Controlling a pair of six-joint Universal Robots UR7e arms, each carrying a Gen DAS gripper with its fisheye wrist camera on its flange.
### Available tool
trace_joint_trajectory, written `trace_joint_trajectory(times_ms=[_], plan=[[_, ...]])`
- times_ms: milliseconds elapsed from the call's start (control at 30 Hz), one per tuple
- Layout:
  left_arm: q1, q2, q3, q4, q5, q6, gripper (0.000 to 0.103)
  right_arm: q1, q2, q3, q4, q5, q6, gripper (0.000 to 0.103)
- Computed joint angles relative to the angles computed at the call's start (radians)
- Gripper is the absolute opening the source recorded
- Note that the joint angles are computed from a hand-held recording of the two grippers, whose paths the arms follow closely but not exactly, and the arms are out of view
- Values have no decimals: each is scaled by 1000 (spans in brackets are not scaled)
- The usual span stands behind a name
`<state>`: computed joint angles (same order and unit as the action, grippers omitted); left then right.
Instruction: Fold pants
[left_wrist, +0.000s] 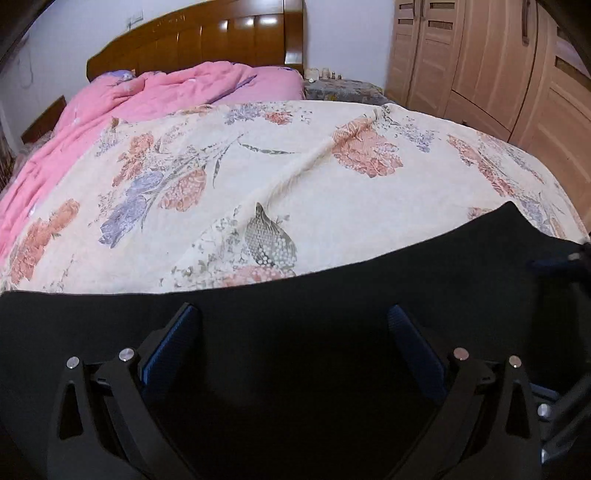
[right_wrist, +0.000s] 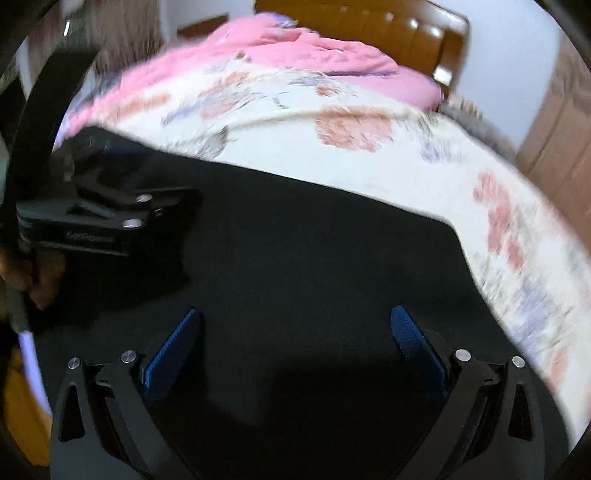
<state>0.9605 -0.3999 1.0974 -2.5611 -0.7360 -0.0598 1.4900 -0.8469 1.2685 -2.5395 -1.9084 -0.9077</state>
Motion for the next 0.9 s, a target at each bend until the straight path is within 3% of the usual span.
trace_joint_trajectory(times_ms=[167,267,400,500,533,633,733,767,833,900], plan=[[0,16,-26,19,18,2,102,6,-8,16,-93,-21,89,98],[1,14,-19,7,16,3,102,30,30,-18,-94,-11,38,98],[0,16,-16,1,21,-1,102,48,100,-85,-76,-56,-57,99],[3,13,-15,-1,15,-5,102,44,105,-128,-27,-59,-42,98],[3,13,-15,-2,13,-6,102,43,92,-111,-59,-81,-26,98],[3,12,-13,-5,13,-5,102,12,13,-45,-85,-28,29,98],[3,12,-14,-5,10,-9,102,-26,-15,-22,-174,-119,44,98],[3,12,-14,-5,11,-8,102,-45,-19,-42,-152,-122,60,98],[3,12,-14,-5,11,-8,102,-93,-63,-52,-67,-41,150,98],[3,12,-15,-3,13,-7,102,-104,-108,-18,-150,-52,168,98]])
